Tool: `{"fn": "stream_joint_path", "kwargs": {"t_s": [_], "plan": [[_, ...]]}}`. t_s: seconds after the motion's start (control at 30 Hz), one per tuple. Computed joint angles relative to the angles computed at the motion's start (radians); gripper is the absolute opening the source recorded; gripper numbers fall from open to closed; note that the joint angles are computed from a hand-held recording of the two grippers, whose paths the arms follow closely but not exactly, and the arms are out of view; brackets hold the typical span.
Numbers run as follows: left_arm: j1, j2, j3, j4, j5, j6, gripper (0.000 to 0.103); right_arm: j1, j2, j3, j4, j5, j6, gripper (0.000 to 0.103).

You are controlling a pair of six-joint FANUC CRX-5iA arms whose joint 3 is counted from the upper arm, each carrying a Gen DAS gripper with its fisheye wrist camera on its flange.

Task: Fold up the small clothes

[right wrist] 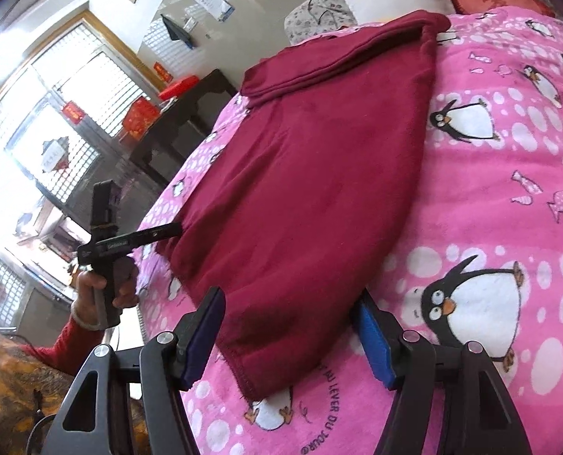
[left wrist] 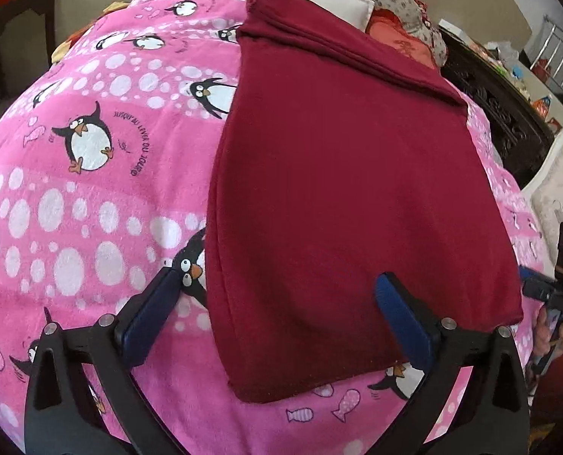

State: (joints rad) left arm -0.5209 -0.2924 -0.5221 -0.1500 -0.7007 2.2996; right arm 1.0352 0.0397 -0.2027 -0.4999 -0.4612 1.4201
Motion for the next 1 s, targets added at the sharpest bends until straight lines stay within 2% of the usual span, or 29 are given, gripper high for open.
{"fn": "stream_joint_path", "kwargs": {"t_s": [0.07, 0.2, 0.23, 0.3, 0.33, 0.37, 0.4, 0.43, 0.47, 0.5, 0.53, 0.63, 0.7, 0.87, 1.0], "plan": [[0.003, 0.003, 0.002, 0.006, 0.0, 0.0, 0.103, -0.021, 0.006, 0.016, -0.078, -0.016, 0.075, 0.066], [-0.019, 0.042, 0.052, -0.033, -0.054, 0.028, 0.103, -0.081, 0.042, 0.074, -0.304, -0.088, 0.284, 0.064], [-0.025, 0.054, 0.067, -0.045, -0.07, 0.032, 0.103, -0.081, 0.054, 0.084, -0.317, -0.09, 0.3, 0.062], [-0.036, 0.069, 0.085, -0.067, -0.082, 0.046, 0.102, -0.063, 0.068, 0.091, -0.278, -0.08, 0.265, 0.045], [-0.039, 0.071, 0.088, -0.074, -0.081, 0.054, 0.102, -0.06, 0.073, 0.096, -0.266, -0.083, 0.246, 0.04], [-0.045, 0.07, 0.09, -0.085, -0.079, 0.065, 0.098, -0.065, 0.076, 0.102, -0.273, -0.094, 0.25, 0.031], [-0.054, 0.07, 0.096, -0.105, -0.083, 0.079, 0.078, -0.064, 0.079, 0.106, -0.272, -0.101, 0.251, 0.023], [-0.048, 0.064, 0.092, -0.09, -0.076, 0.055, 0.046, -0.058, 0.079, 0.108, -0.258, -0.102, 0.244, 0.021], [-0.02, 0.048, 0.059, -0.022, -0.033, -0.008, 0.034, -0.055, 0.076, 0.109, -0.252, -0.103, 0.246, 0.019], [0.029, 0.022, 0.0, 0.099, 0.032, -0.103, 0.021, -0.06, 0.071, 0.113, -0.28, -0.102, 0.276, 0.018], [0.059, 0.008, -0.032, 0.167, 0.062, -0.154, 0.015, -0.084, 0.068, 0.122, -0.347, -0.117, 0.337, 0.018], [0.134, -0.019, -0.11, 0.362, 0.122, -0.323, 0.011, -0.159, 0.066, 0.15, -0.532, -0.159, 0.506, 0.016], [0.165, -0.036, -0.142, 0.445, 0.151, -0.392, 0.01, -0.191, 0.061, 0.167, -0.591, -0.162, 0.574, 0.016], [0.207, -0.054, -0.151, 0.549, 0.205, -0.508, 0.008, -0.216, 0.064, 0.224, -0.581, -0.145, 0.611, 0.015], [0.231, -0.01, -0.11, 0.629, 0.225, -0.62, 0.008, -0.241, 0.107, 0.306, -0.563, -0.149, 0.612, 0.015]]}}
